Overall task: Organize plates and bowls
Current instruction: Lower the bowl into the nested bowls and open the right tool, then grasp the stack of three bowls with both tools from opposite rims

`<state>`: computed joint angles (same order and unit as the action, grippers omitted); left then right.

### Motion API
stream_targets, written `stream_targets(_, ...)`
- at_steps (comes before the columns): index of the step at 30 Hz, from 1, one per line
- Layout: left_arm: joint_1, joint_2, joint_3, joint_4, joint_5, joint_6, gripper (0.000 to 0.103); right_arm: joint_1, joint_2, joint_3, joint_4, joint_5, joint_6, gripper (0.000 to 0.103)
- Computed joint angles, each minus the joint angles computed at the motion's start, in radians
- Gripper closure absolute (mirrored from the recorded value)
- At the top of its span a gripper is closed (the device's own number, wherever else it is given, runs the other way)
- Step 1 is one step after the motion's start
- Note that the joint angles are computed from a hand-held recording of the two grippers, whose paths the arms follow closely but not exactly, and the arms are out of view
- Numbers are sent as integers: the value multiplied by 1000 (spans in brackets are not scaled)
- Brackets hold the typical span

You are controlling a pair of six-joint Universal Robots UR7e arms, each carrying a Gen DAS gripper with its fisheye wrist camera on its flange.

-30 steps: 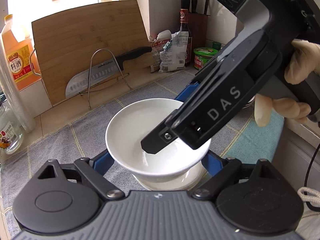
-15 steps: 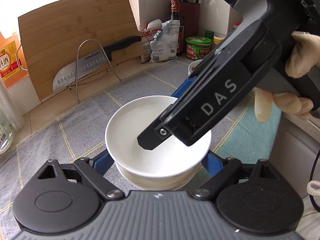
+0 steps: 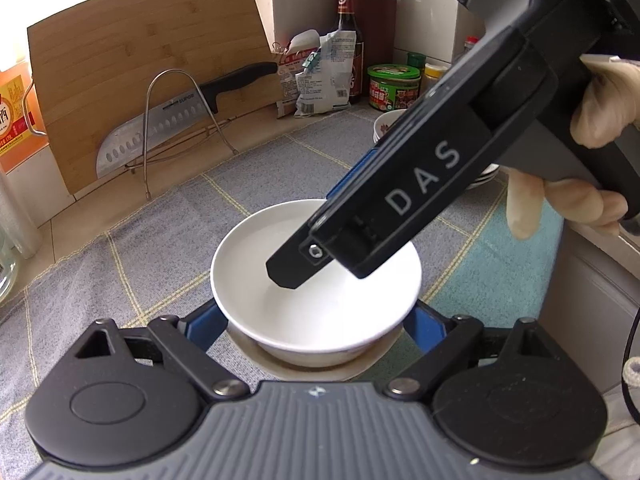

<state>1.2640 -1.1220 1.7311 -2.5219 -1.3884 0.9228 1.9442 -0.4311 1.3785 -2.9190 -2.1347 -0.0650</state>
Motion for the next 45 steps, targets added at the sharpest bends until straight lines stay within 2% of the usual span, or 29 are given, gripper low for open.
stream_targets(9,5,-20,4,6,5,57,6,-5,-6,15,-24,18,4,23)
stream_targets(13,14,-46,-10,37,-15,52,6,-4,-9,36,-71,0,13,10)
stream_targets(15,16,-55,-15,23,-24,51,5,-5,-15,55,-96,-6,22,8)
stream_targets(20,27,-45,-35,-37,-44,27,4,-5,-22,93,-163,-37,40,7)
stream_targets(27,38,-9,-62,-92,4,23,4,19,-3,122,-277,-118,9,4)
stream_targets(33,50,7,-85,-91,18,23,4,35,0,151,-318,-145,2,4)
stream_targets(38,62,0,-95,-72,-8,24,4,51,-6,182,-352,-147,-27,4)
stream_targets(41,80,-14,-121,-14,-64,21,4,59,-16,210,-373,-118,-64,1)
stream_targets(45,99,-34,-132,58,-90,93,2,66,-17,227,-357,-114,-113,0)
